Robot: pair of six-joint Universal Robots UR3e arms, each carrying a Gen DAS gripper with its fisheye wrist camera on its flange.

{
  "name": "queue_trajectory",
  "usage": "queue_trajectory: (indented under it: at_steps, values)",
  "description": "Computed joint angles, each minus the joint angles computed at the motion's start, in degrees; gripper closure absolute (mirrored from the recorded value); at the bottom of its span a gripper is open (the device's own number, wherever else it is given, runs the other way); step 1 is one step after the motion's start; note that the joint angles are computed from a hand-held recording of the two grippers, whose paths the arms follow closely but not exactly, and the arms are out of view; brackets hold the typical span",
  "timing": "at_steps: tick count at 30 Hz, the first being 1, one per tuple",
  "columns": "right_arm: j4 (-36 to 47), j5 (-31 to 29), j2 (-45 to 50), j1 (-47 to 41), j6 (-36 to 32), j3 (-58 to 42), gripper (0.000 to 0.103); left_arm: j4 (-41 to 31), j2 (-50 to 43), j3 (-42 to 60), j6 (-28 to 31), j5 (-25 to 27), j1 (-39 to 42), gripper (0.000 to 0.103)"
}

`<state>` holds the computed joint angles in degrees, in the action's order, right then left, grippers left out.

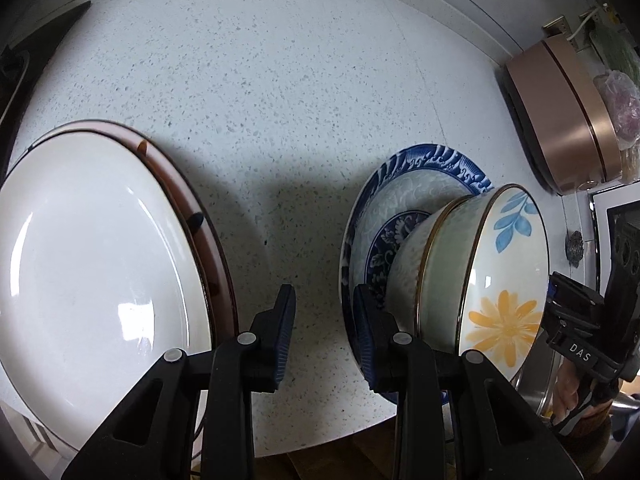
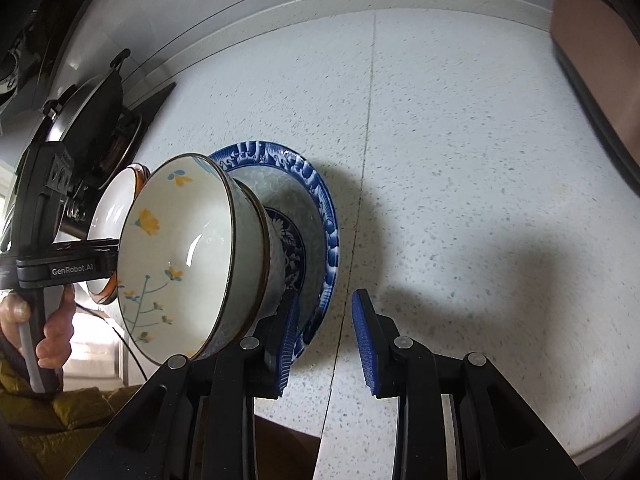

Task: Organize plates and bowls
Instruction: 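Close both grippers on the rim of the blue-and-white plate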

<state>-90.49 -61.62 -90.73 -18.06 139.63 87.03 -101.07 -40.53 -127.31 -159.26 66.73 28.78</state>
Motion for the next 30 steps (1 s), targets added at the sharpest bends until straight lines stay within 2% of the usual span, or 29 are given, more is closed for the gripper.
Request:
queue_trajectory:
  at_steps: [4, 6, 13, 14, 15, 19, 25, 28, 30]
  values:
    - [-0.6, 0.0, 2.8, 0.8, -0.2, -1.1, 0.078, -1.5, 0.6, -0.1, 3.1, -1.9, 2.8, 0.081]
    - [-0.2, 0.3, 4.1, 0.9, -0.5, -1.8, 0.081, -1.4, 0.0, -0.3, 3.8, -2.5, 3.0, 0.085]
    - [3.3, 2.4, 8.3, 0.5, -3.2, -5.3, 0.087, -0.3, -2.0, -0.1, 4.7, -4.0, 2.6, 0.089]
    - [3.6, 2.6, 8.9, 0.4, -3.4, -5.8, 0.087, -0.9, -3.0, 0.4, 5.5, -5.1, 2.7, 0.095]
    - [3.9, 2.7, 9.3, 0.3, -3.6, -6.1, 0.087, -2.3, -3.5, 0.9, 6.5, -5.6, 3.3, 0.096]
    - [5.0, 3.1, 10.5, -0.2, -4.9, -7.4, 0.089, 6.2, -8.6, 0.9, -0.8, -5.7, -3.6, 0.096]
    - [7.2, 3.0, 10.5, -2.7, -6.3, -8.5, 0.089, 12.7, -12.8, 0.8, -3.9, -5.7, -9.3, 0.096]
    - [8.6, 3.2, 10.0, -3.9, -6.8, -8.6, 0.088, 14.5, -16.1, 1.0, -5.3, -4.4, -10.8, 0.097]
    - [10.0, 3.4, 10.0, -4.4, -7.6, -9.3, 0.087, 13.6, -17.1, 1.1, -4.8, -5.3, -9.7, 0.098]
